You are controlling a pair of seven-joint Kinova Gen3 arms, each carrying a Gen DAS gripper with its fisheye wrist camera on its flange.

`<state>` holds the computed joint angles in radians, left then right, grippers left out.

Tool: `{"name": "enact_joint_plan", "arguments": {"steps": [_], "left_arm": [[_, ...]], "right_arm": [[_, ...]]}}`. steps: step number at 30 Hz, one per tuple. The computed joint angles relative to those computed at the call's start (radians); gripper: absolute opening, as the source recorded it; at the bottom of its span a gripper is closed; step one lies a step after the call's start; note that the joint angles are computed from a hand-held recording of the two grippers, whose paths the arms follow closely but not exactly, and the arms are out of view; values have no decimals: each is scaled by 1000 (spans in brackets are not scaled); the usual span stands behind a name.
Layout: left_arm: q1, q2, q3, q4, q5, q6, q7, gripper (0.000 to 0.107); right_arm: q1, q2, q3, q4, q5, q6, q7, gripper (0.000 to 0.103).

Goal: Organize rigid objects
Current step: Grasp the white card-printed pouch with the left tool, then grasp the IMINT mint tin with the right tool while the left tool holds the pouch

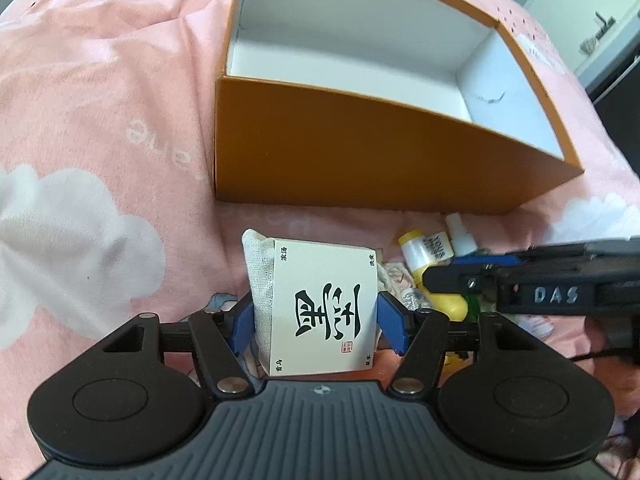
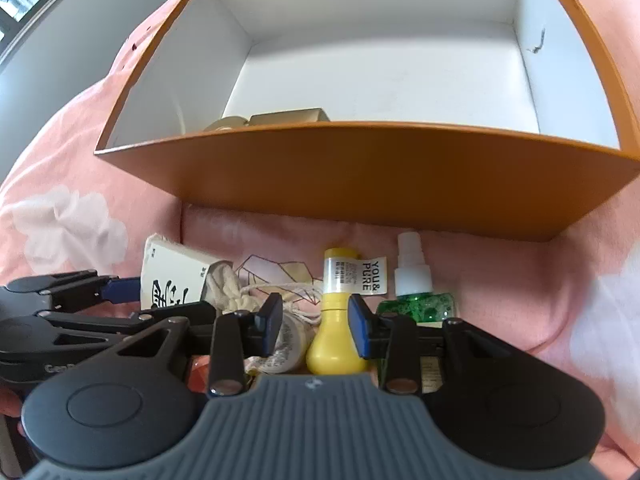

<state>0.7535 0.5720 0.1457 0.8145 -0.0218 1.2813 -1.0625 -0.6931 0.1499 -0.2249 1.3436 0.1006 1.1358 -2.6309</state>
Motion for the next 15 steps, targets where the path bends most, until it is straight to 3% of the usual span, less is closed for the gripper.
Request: {"name": "enact_joint_plan", "arguments": {"steps": [5, 15], "left_arm": [[21, -13, -17, -3, -26, 21, 52, 71], [20, -114, 0, 64, -55, -24, 73, 71]], "right_arm": [[-5, -16, -4, 0, 5, 16, 1, 37], [-28, -39, -42, -63, -8, 47, 95, 37]]}}
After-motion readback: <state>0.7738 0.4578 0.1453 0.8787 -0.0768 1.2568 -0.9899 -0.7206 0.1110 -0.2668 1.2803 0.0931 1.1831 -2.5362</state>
